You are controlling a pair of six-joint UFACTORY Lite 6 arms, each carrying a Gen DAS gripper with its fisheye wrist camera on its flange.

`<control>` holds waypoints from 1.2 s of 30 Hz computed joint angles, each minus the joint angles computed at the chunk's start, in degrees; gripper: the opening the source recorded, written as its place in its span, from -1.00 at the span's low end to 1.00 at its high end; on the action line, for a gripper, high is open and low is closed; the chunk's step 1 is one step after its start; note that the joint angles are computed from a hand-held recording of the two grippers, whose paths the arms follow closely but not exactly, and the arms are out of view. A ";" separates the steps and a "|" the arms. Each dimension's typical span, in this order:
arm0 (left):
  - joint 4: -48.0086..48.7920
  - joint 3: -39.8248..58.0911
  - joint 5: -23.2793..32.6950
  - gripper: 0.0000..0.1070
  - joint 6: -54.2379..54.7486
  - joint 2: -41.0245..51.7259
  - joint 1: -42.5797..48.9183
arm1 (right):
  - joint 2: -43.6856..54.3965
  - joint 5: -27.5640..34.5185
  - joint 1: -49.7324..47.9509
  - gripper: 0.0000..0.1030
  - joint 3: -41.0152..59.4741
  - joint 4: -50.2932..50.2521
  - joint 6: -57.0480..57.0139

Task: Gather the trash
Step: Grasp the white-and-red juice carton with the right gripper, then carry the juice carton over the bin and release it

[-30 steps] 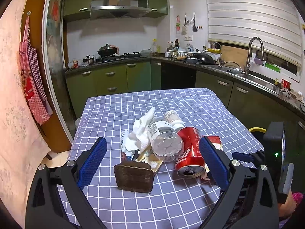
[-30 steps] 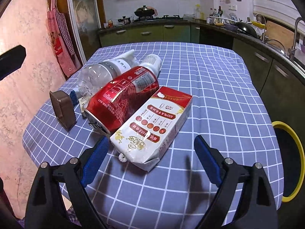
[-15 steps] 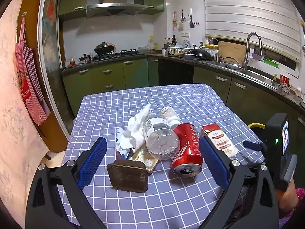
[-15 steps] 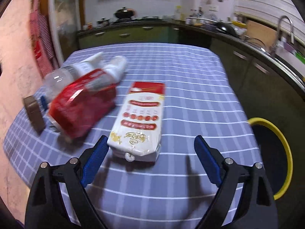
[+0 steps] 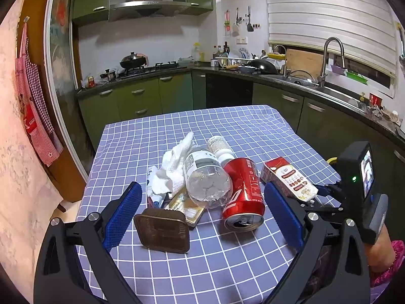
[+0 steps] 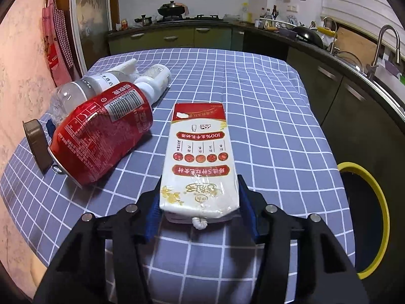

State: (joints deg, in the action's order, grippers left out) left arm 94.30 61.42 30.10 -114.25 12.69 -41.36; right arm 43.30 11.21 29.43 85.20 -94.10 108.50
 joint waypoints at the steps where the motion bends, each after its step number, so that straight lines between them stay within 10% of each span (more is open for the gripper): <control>1: 0.13 -0.05 -0.14 0.79 -0.09 0.05 0.09 | -0.88 -0.84 -0.52 -0.03 -1.22 -3.77 4.01; 11: -0.27 1.72 -1.25 0.79 1.68 1.85 -0.26 | -16.65 0.57 -5.71 -0.06 -18.23 -33.57 34.90; 19: -1.95 5.09 -1.68 0.79 5.24 4.98 -2.10 | -27.74 8.03 -15.83 -0.05 -30.83 -29.43 32.37; 36: -4.78 12.49 -11.74 0.79 10.70 13.09 0.04 | -16.44 11.39 -30.96 0.25 -29.40 -34.36 35.02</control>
